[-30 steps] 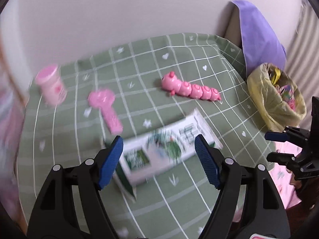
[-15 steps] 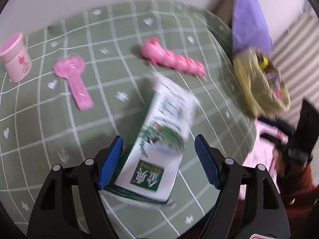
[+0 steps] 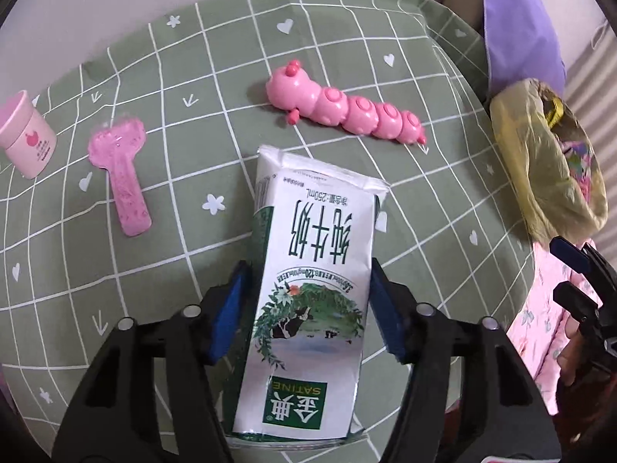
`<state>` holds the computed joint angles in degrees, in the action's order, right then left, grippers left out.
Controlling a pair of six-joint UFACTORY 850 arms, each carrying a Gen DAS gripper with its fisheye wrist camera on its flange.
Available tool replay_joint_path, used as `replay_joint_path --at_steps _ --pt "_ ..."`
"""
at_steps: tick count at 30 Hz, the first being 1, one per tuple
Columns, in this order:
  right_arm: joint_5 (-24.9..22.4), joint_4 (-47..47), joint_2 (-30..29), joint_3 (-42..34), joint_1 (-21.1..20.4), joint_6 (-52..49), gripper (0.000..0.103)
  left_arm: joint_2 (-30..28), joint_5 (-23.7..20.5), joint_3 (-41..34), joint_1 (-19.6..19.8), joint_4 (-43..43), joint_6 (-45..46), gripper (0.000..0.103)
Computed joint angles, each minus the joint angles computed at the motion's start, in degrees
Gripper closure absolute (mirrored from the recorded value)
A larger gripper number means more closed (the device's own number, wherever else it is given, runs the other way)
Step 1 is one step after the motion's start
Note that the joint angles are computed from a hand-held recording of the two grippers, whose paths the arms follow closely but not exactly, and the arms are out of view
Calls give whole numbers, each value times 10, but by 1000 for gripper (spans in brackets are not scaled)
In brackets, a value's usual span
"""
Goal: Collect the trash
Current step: 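Lift the milk carton with the left gripper while the right gripper grasps the pink candy stick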
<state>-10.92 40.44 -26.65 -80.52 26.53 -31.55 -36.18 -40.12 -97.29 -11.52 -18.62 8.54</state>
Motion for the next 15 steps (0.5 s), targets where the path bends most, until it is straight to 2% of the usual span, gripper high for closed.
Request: replay_joint_path --at_steps 3,5,7,8,11,15 --pt "6 60 -10 -16 1 -60 52 31 34 31 9 -28 8 47" --pt "-9 15 -28 -41 2 -23 52 65 74 65 11 -16 -9 47" --pt "-35 -37 -54 -80 6 10 52 96 108 95 15 10 -40 47" --pt "-49 -52 -70 -103 10 14 52 112 125 111 19 25 -62 51" --pt "-85 -58 -111 -164 19 7 52 141 155 142 35 54 -117 53" --pt "-165 -66 -199 -301 31 12 52 189 191 199 59 56 -161 53"
